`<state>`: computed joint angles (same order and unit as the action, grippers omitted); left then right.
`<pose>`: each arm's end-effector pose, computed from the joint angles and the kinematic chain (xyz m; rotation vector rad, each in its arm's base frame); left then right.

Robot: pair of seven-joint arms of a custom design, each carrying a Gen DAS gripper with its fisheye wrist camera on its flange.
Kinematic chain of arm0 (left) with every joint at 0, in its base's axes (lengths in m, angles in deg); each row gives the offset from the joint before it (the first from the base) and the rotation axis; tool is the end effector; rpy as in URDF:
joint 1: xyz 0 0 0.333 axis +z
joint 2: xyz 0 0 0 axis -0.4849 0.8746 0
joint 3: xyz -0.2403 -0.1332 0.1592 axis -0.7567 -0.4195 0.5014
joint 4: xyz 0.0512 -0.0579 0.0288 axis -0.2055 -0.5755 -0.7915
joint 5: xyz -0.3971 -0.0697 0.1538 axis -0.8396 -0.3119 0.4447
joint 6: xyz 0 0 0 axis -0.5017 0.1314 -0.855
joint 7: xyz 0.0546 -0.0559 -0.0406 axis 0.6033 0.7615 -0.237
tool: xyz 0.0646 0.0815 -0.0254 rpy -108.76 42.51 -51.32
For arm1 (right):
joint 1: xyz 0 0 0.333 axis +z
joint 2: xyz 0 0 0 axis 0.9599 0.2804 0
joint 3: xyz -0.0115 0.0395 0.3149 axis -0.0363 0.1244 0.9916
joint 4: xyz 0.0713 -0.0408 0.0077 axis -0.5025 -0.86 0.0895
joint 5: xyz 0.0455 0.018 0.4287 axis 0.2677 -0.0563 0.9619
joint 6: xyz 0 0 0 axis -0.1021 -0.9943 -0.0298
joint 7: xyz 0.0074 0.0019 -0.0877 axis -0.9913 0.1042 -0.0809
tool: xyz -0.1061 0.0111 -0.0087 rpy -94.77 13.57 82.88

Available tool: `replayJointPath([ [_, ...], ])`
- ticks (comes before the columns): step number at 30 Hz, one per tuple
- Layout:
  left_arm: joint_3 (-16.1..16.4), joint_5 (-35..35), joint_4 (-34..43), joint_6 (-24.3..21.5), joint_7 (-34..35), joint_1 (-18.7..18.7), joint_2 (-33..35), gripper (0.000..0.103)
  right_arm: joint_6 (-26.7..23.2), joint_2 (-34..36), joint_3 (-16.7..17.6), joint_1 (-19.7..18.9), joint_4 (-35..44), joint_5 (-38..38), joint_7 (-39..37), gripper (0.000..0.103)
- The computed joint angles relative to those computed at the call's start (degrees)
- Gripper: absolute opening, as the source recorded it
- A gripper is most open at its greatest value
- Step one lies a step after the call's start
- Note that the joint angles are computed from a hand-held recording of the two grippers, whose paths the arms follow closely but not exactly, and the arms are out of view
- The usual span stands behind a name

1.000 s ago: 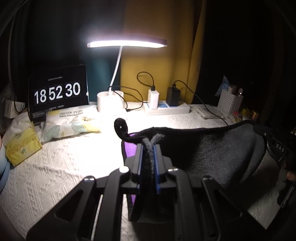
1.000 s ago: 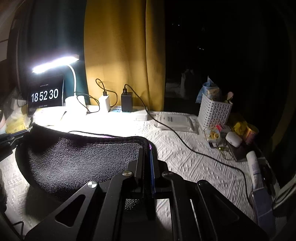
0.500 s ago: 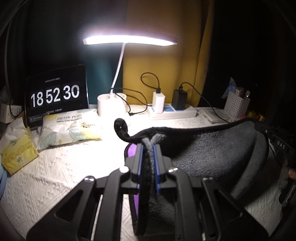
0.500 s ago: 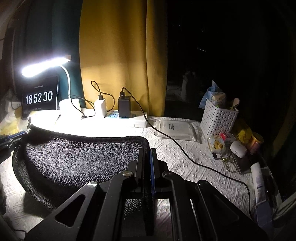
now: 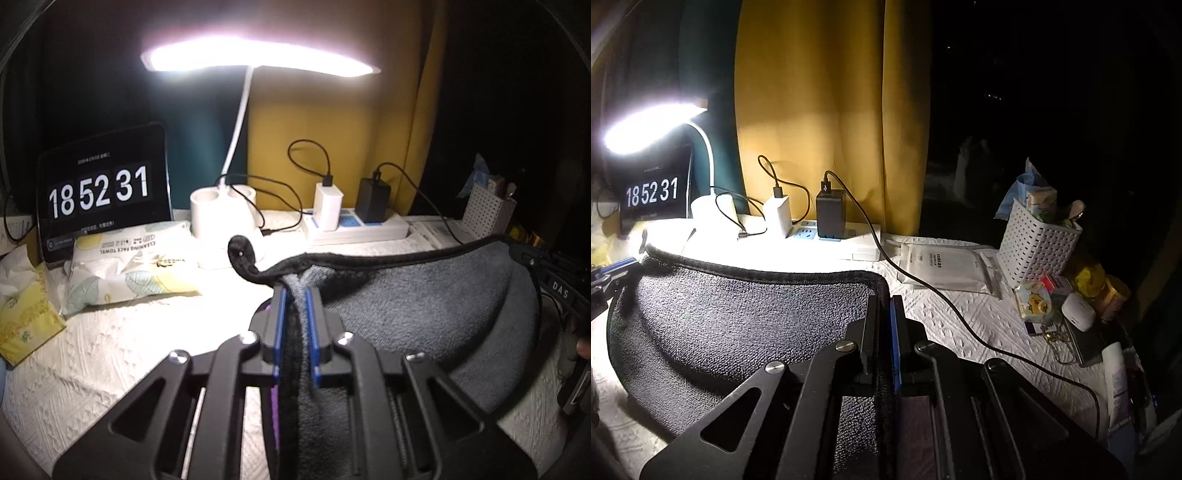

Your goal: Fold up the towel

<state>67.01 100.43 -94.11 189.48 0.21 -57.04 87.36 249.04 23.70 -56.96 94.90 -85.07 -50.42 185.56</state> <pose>0.6707 -0.3848 0.4555 -1.7035 1.6230 -0.9734 0.6894 0.1485 0.4746 -1.8016 1.3947 -0.9196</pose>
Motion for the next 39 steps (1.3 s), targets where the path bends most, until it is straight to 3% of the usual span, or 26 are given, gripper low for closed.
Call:
replayJointPath([
  [6,-1.61,-6.52,3.67,-0.81,6.44,1.85,3.48,0.011,-2.29,3.46,2.26,-1.80,3.71,2.43,-2.41,0.006],
  [10,-1.70,-11.46,6.71,-1.61,10.77,2.24,6.17,0.011,-4.45,6.01,5.82,-4.67,6.33,6.49,-5.93,0.006],
  [18,-1.72,-20.71,13.08,-5.01,18.89,2.57,11.79,0.012,-8.18,10.10,7.81,-6.10,11.27,10.99,-9.39,0.006],
  [26,-0.19,-24.49,19.34,-10.82,22.05,1.50,16.03,0.015,-12.45,12.96,6.54,-5.09,14.73,11.59,-9.37,0.006],
  [29,-1.94,-27.53,21.10,-12.47,24.59,3.14,17.34,0.015,-14.57,13.72,7.88,-6.31,16.00,12.82,-10.16,0.006],
  [39,-1.52,-29.52,22.23,-13.30,25.69,2.95,18.20,0.017,-20.11,15.61,7.42,-5.29,19.45,10.76,-10.04,0.006],
])
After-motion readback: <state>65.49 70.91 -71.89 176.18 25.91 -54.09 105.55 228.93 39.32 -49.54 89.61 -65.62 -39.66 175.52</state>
